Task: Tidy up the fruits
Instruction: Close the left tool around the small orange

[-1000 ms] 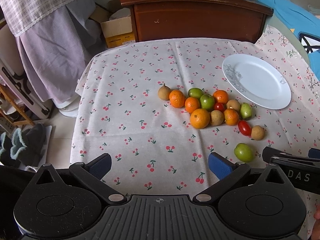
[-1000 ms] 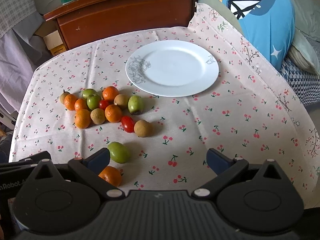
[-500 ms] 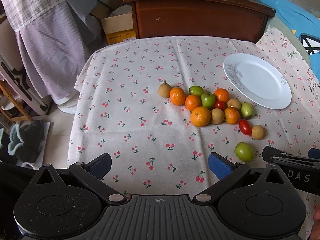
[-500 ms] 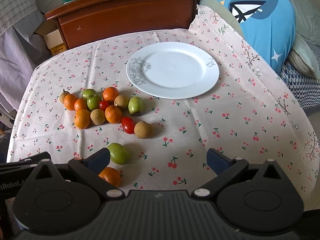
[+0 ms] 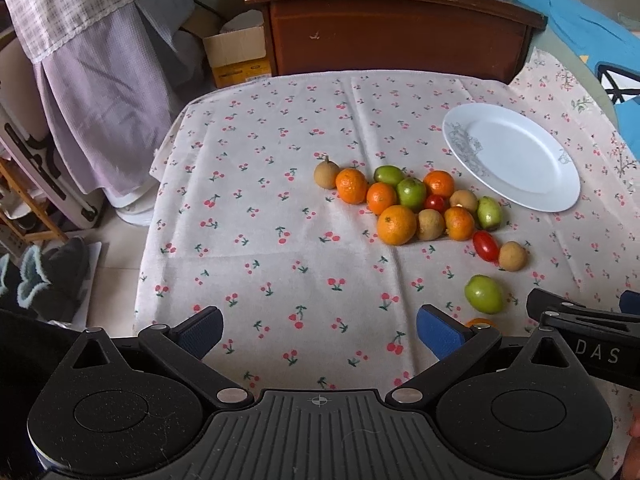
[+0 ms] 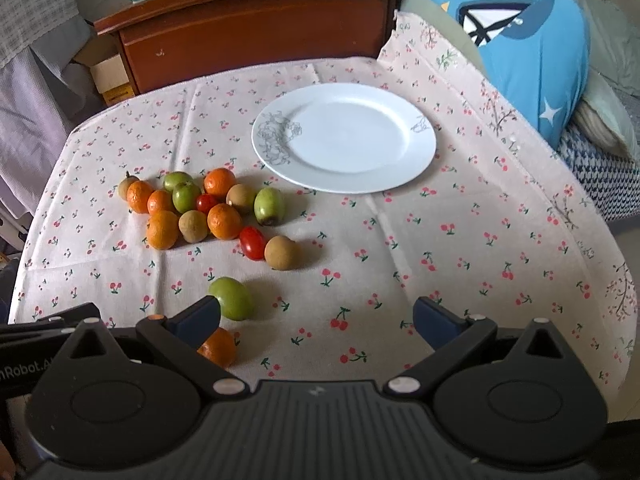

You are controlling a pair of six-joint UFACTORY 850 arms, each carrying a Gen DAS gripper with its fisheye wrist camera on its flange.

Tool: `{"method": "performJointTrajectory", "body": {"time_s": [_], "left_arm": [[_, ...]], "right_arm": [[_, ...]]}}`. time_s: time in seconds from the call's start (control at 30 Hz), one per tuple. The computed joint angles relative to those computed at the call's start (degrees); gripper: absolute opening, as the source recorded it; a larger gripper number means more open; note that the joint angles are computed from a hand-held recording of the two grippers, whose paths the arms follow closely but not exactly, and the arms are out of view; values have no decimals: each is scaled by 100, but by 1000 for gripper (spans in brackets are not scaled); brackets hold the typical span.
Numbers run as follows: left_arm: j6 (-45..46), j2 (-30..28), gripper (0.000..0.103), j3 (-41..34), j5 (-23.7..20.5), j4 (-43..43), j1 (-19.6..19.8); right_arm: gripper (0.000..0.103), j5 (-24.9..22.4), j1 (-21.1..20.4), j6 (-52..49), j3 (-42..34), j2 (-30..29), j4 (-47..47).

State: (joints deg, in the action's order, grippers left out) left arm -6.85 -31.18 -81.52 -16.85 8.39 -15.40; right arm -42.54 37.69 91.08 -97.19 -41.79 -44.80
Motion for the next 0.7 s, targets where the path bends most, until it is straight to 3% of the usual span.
{"method": "performJointTrajectory", "body": {"time_s": [0.13,0.3,0.5,0.7], "left_arm": [[958,88,103,126,77,-961,29],[2040,169,103,303,168,-1846,12],[3837,159,103,449,40,-3496,35],[5483,235,103,783,466,-4796,-96]], "right_arm": [[102,-81,37,153,156,122,-156],[102,397,48,1379,1035,683,-1114],[102,327,7,1937,1568,1077,-1273],[102,405,-53,2571,1824,1202,-1469]]}}
